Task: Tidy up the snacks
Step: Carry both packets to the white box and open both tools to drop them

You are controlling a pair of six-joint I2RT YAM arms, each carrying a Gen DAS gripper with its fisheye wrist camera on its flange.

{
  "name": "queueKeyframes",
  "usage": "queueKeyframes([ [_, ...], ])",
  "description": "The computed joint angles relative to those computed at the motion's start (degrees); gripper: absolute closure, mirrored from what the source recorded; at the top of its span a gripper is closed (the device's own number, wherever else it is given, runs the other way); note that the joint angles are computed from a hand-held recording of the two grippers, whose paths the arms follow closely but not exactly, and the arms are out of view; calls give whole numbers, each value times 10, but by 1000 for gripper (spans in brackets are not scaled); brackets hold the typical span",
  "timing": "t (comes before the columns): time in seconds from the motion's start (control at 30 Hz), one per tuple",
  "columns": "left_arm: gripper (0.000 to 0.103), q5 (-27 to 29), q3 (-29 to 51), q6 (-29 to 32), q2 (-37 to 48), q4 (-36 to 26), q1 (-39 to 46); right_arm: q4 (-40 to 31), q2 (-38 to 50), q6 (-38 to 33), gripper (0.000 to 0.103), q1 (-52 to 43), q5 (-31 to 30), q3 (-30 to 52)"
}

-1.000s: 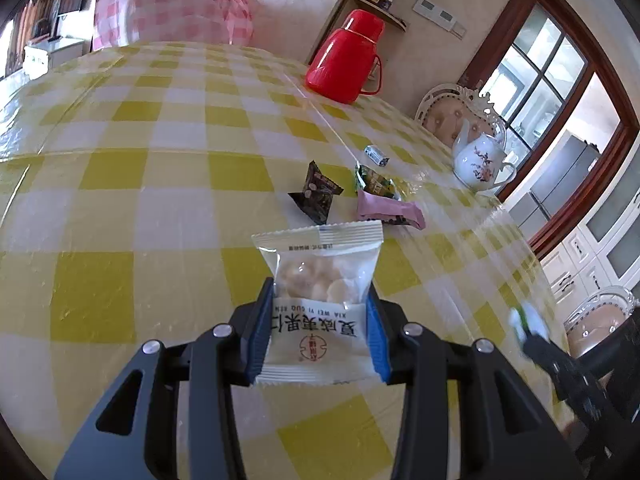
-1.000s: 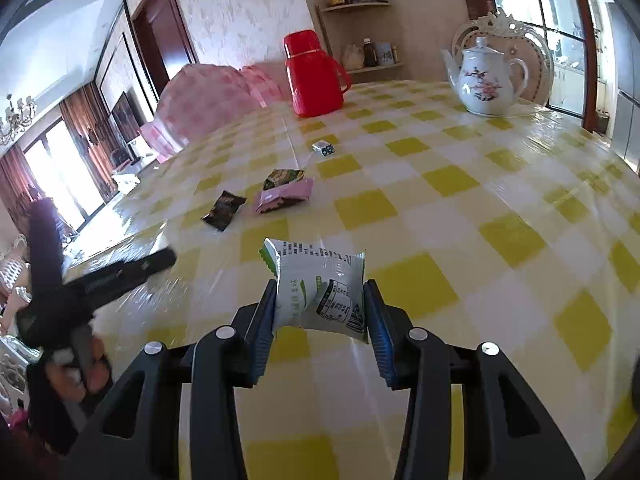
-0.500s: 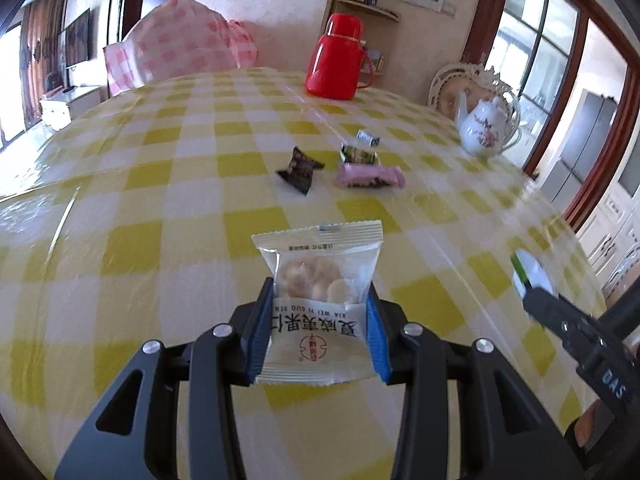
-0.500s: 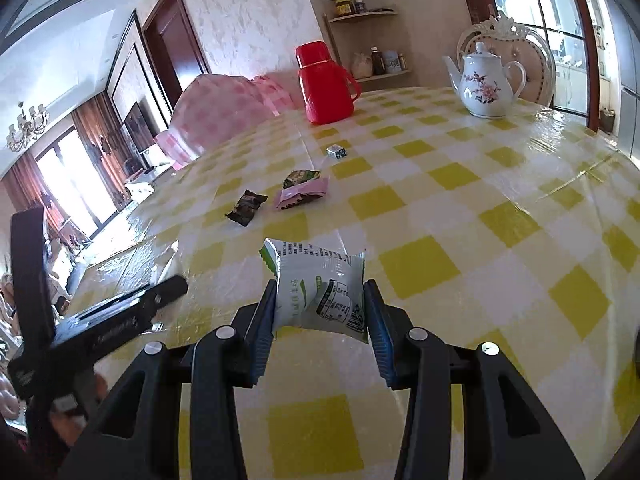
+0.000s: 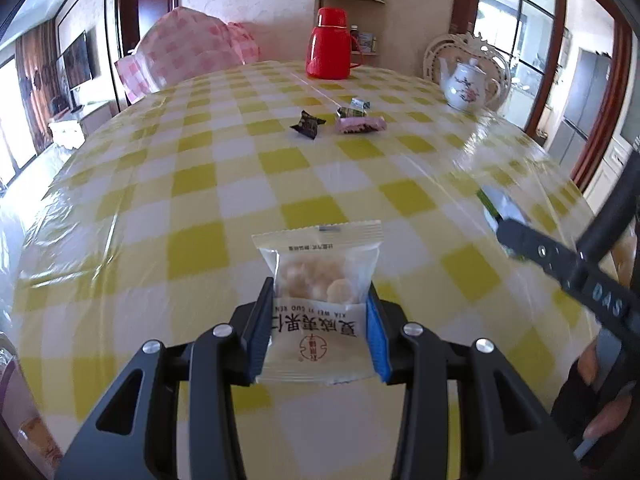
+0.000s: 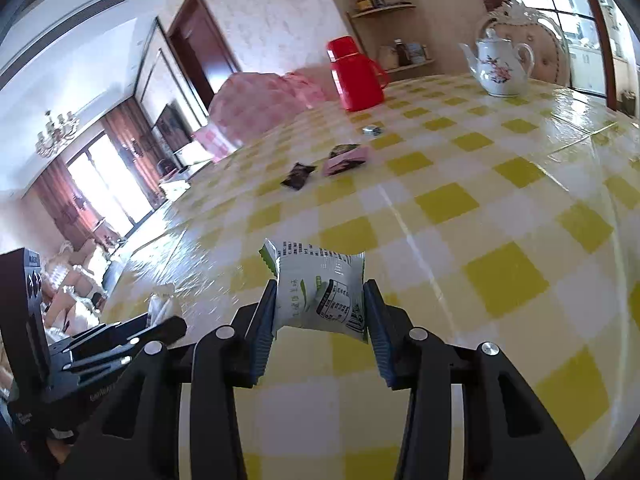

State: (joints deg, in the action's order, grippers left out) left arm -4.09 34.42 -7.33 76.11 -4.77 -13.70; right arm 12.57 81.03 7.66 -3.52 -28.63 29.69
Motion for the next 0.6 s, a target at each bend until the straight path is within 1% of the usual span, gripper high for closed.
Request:
queueKeyframes([
  [0.13, 62, 11, -59, 14, -84, -22, 19, -17, -55, -5, 61, 34, 8, -39],
  [0.27, 61, 37, -104, 41, -176, -62, 65, -40, -109, -7, 61, 91, 38, -63],
  [0.33, 61, 53, -122, 64, -223, -90, 100, -54, -140, -3, 61, 134, 62, -73],
  [0.5, 61, 116, -153, 149, -312, -154, 229, -74, -182, 13, 60, 234, 118, -81],
  [0.57, 61, 143, -160, 191, -334, -173, 286, -78, -189, 21, 60, 284, 145, -82],
  [0.6, 61, 171, -164, 226, -345, -189, 336, -79, -191, 23, 60, 303, 155, -81],
])
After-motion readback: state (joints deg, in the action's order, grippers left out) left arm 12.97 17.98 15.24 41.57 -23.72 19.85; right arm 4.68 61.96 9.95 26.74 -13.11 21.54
